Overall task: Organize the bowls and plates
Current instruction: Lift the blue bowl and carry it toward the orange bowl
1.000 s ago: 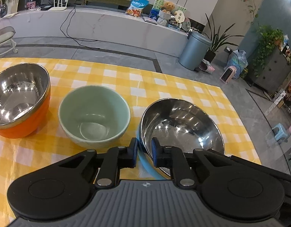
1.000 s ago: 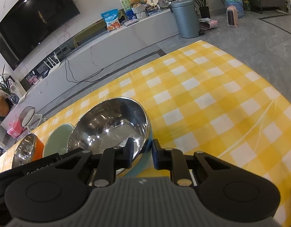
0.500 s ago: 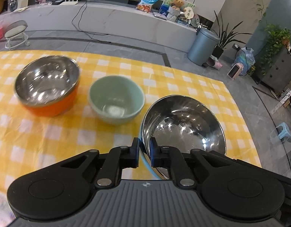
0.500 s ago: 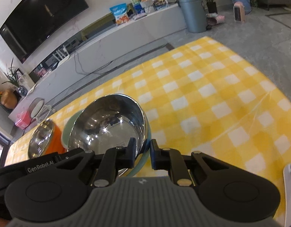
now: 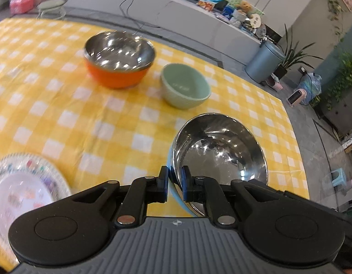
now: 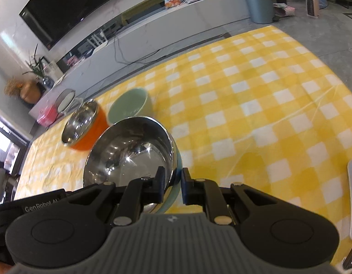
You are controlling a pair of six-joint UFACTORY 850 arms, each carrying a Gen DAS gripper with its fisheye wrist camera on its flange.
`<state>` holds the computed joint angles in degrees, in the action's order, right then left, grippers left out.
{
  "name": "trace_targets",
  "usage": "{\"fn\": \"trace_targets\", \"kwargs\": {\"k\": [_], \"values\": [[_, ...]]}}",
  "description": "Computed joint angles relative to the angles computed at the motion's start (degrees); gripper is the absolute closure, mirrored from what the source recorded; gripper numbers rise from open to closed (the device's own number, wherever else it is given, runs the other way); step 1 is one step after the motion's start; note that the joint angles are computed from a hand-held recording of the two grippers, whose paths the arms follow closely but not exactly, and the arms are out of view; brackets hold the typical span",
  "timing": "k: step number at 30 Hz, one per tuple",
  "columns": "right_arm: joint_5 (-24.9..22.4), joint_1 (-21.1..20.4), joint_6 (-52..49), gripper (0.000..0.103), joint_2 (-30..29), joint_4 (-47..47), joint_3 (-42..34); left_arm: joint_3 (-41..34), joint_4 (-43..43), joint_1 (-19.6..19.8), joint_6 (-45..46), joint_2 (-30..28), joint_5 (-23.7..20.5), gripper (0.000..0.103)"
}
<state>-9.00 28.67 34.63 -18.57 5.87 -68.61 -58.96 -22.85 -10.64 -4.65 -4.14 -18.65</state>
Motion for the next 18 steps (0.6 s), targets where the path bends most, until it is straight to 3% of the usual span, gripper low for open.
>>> {"fn": "trace_targets", "kwargs": {"k": [5,9,15,18], "values": [[-0.1,0.6,-9.5,0.091,1.3,10.8,2.2,3.4,-1.1,0.6,0.6,2.8,0.4,0.091],[-0.2,0.8,-8.9,0.091,1.5,10.7,2.6,4.0,-4.0,1.3,2.6,2.7,-0.7,0.091],[-1.3,0.4,-19.3,0.091,0.7,22.0,2.5,5.0,-4.8,1.9,2.6,2.6,-1.0,0.09],[-1.7,0.4,-18.7,0.091,0.4,21.2,2.1,5.4,-5.7,1.8,3.4,2.7,-0.5,0.09]]}}
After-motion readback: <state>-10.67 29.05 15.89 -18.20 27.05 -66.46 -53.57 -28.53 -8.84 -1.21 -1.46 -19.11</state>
